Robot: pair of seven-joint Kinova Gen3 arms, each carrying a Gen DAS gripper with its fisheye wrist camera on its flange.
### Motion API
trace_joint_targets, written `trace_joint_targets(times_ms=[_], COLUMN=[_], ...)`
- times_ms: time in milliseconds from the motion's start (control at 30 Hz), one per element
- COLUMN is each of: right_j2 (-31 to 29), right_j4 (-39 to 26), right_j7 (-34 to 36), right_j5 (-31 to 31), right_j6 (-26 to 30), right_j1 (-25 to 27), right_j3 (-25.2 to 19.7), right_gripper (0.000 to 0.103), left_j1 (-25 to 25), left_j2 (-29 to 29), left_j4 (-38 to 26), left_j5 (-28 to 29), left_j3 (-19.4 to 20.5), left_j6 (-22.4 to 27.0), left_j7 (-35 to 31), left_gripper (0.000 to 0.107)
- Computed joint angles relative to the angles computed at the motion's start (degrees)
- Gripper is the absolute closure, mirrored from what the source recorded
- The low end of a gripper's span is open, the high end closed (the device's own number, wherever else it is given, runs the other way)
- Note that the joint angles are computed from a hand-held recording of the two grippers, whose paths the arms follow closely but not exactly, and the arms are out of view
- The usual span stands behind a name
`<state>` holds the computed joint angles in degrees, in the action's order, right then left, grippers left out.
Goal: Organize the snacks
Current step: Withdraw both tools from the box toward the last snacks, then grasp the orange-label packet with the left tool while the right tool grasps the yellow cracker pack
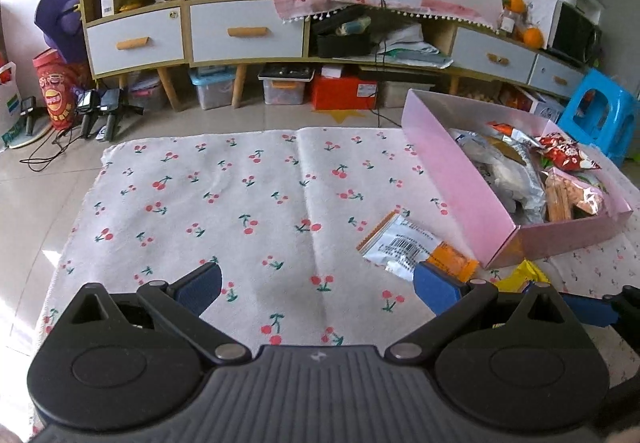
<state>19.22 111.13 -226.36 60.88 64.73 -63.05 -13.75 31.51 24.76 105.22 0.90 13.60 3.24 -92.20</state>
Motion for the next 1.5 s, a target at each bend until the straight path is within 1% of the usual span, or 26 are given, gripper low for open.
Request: trace_joint_targets(times_ms=[67, 200, 267, 367, 433, 533, 567, 633, 700, 733, 800, 867, 900, 1000, 1033, 1067, 1133, 1200, 1300, 1400, 1467, 1500], right_j2=[0.8, 1.6, 1.2, 0.6, 0.3, 0.0, -0.2, -0.4, -0.8, -0.8, -0.6, -0.4, -0.4, -0.8, -1.0, -1.2, -1.1, -1.2, -2.1, -3.2, -4.0, -4.4], right_j4=[-0.8, -1.4, -0.4, 1.3, 2.3, 3.3, 3.6, 4.2, 4.8, 4.8, 4.9, 5.0, 5.1, 5.8, 6.3, 6.6, 6.4, 6.6, 7.1, 7.5, 7.8, 8.0], right_j7=[1.0, -0.4, -0.8, -2.7, -4.3, -4.5, -4.3, -4.1, -4.5, -4.6, -4.9, -5.0, -4.8, -5.4, -5.8, -6.1, -6.2, -6.8, -8.4, -8.4, -8.7, -9.1], right_j5=[-0.5, -2.4, -2.9, -3.4, -3.7, -3.4, -3.1, -2.5, -2.1, -2.0, -1.8, -1.5, -1.2, -0.1, 0.4, 1.0, 1.1, 1.3, 1.2, 1.0, 1.0, 0.9], right_j6=[1.3, 4.4, 5.4, 6.5, 7.3, 7.6, 7.5, 6.9, 6.4, 6.4, 6.7, 6.9, 6.7, 6.2, 5.9, 5.5, 5.8, 6.0, 5.7, 5.3, 5.3, 5.4], right_j1=[-0.1, -1.0, -1.4, -1.9, -2.2, -1.9, -1.8, -1.5, -1.2, -1.2, -1.3, -1.5, -1.4, -1.6, -1.7, -1.7, -1.8, -2.0, -1.9, -1.5, -1.5, -1.6], right_j3=[0.2, 0.7, 0.5, 0.0, -0.3, -0.9, -1.1, -1.4, -1.6, -1.7, -1.8, -1.9, -1.9, -2.2, -2.4, -2.5, -2.7, -2.8, -3.1, -3.6, -3.9, -4.1], right_gripper=[0.006, 0.007, 0.008, 0.008, 0.008, 0.008, 0.008, 0.008, 0.008, 0.008, 0.008, 0.009, 0.01, 0.018, 0.023, 0.026, 0.027, 0.029, 0.032, 0.037, 0.046, 0.048], left_j1=[-1.4, -3.9, -5.1, -6.7, -6.1, -6.0, -5.1, -3.2, -3.3, -3.4, -4.6, -5.1, -4.4, -4.0, -4.0, -4.4, -4.0, -3.0, -1.1, -0.9, -0.7, -0.7], left_j2=[0.5, 1.5, 2.0, 2.8, 3.0, 3.5, 3.6, 3.7, 3.9, 4.0, 4.3, 4.5, 4.4, 4.1, 3.9, 3.8, 3.4, 2.8, 2.0, 1.2, 0.8, 0.5], left_j4=[-0.1, -0.2, -0.1, -0.6, -0.5, -0.5, -0.6, -0.8, -0.6, -0.8, -1.0, -1.1, -1.1, -0.3, 0.0, 0.2, 0.8, 1.6, 1.4, 1.2, 1.5, 1.5], left_j5=[0.2, 0.0, -0.7, -2.4, -3.5, -4.7, -4.9, -5.1, -5.2, -5.1, -5.0, -4.6, -4.2, -3.6, -3.2, -2.8, -2.0, -1.4, -0.4, -0.1, 0.3, 0.5], left_j3=[1.7, 5.3, 7.0, 9.7, 9.7, 10.5, 9.8, 8.0, 8.4, 8.6, 10.1, 10.9, 10.2, 9.8, 9.8, 10.1, 9.6, 8.5, 6.7, 6.5, 6.4, 6.6], left_j6=[-0.6, -1.7, -2.3, -1.8, -2.2, -2.3, -2.2, -2.4, -3.2, -3.2, -2.9, -2.9, -3.1, -4.1, -4.3, -4.5, -4.9, -5.5, -4.4, -2.6, -2.0, -1.5], left_j7=[-0.1, -0.7, -1.6, -3.9, -5.7, -8.2, -8.8, -9.8, -10.6, -10.8, -11.2, -11.3, -11.2, -10.7, -10.3, -9.7, -8.4, -7.2, -5.2, -4.0, -3.2, -2.9], left_gripper=[0.006, 0.009, 0.012, 0.015, 0.018, 0.021, 0.024, 0.024, 0.026, 0.028, 0.037, 0.041, 0.044, 0.049, 0.049, 0.05, 0.051, 0.056, 0.058, 0.059, 0.06, 0.06])
